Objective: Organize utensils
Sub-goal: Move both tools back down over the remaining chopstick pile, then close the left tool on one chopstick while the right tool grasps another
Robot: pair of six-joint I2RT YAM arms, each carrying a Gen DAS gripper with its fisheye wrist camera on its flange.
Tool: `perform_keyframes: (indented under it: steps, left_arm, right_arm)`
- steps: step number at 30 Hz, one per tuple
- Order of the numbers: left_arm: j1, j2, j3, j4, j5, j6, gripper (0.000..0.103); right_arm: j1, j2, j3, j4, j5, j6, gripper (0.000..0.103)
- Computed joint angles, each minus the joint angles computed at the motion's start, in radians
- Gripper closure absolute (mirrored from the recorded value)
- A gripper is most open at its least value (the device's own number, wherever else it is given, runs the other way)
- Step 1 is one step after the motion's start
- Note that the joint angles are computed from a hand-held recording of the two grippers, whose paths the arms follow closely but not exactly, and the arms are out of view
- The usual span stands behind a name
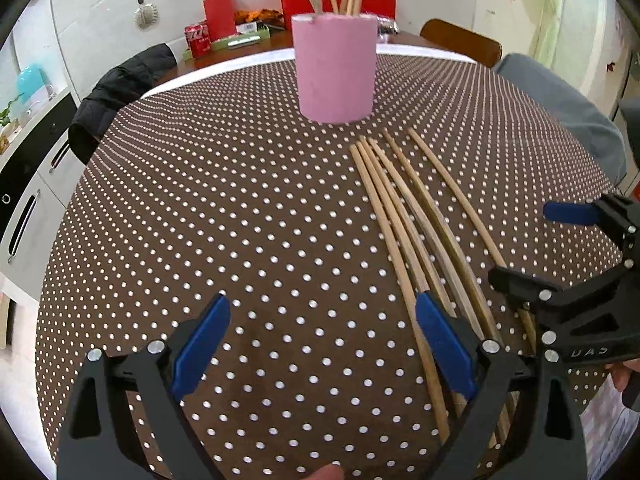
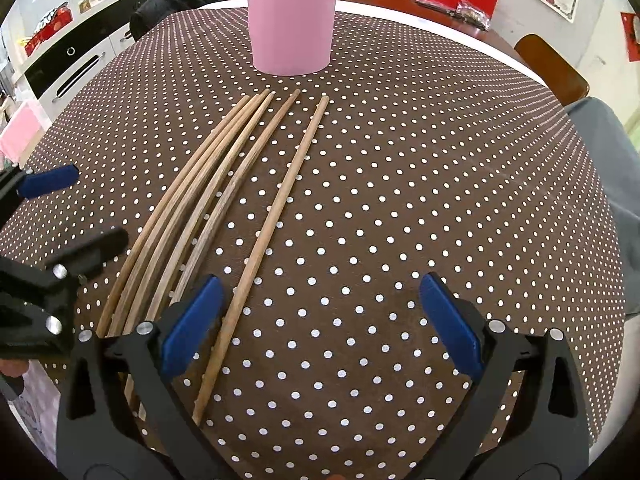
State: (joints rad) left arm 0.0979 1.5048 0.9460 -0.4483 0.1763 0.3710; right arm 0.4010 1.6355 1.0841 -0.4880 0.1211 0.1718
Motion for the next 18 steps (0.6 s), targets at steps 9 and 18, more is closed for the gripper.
perform_keyframes:
  steps: [9,18]
  left_arm:
    - [-0.058,0.07,0.04,-0.002,-0.041,-0.041,0.011]
    - [-0.107,0.157,0.163,-0.036,-0.127,-0.012,0.011]
  right_arm:
    - [-0.036,0.046,0.042,0.007,-0.011,-0.023,0.007]
    - [-0.08,0.131,0.163,-0.042,-0.075,-0.039,0.022]
